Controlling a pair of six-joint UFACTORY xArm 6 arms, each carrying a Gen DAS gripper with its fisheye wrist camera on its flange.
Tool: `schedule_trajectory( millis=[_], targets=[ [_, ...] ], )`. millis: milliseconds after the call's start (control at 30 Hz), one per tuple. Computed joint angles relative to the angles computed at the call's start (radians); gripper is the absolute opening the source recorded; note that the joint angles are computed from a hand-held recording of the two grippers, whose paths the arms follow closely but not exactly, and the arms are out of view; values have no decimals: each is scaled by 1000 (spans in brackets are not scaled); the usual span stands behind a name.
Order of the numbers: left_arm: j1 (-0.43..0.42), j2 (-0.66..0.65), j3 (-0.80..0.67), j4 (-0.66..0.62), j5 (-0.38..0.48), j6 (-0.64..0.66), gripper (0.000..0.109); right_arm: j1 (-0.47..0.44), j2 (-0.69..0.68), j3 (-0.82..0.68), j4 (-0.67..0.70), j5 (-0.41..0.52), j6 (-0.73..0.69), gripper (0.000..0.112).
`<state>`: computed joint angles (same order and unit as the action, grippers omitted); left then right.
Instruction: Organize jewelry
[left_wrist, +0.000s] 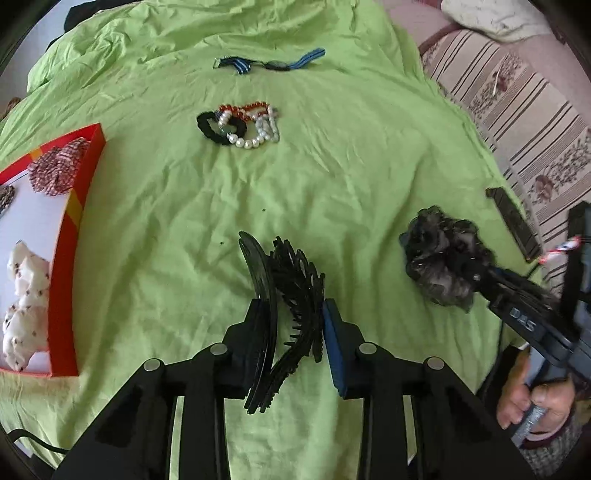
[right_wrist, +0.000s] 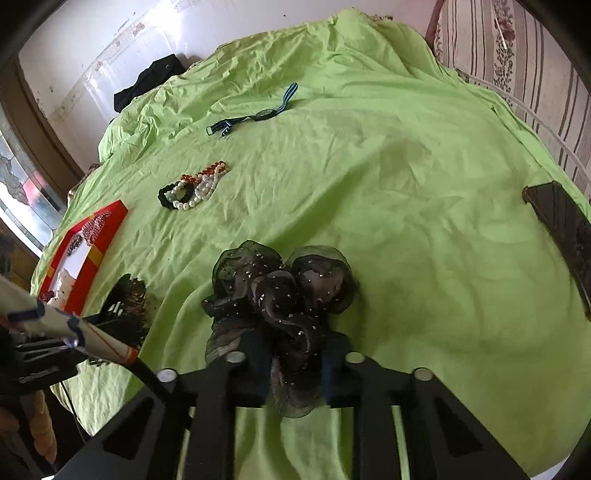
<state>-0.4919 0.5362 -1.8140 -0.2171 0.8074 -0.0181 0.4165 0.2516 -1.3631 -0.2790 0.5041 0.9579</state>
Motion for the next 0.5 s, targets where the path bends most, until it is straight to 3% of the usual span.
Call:
schedule_trajectory(
  millis=[333, 500],
  targets=[
    [79, -272, 274, -207, -126, 112, 31, 30, -23, -70, -65, 36, 48, 15],
    [161, -369, 352, -185, -174, 87, 31, 63, 26, -195, -48, 65, -13, 15]
  ],
)
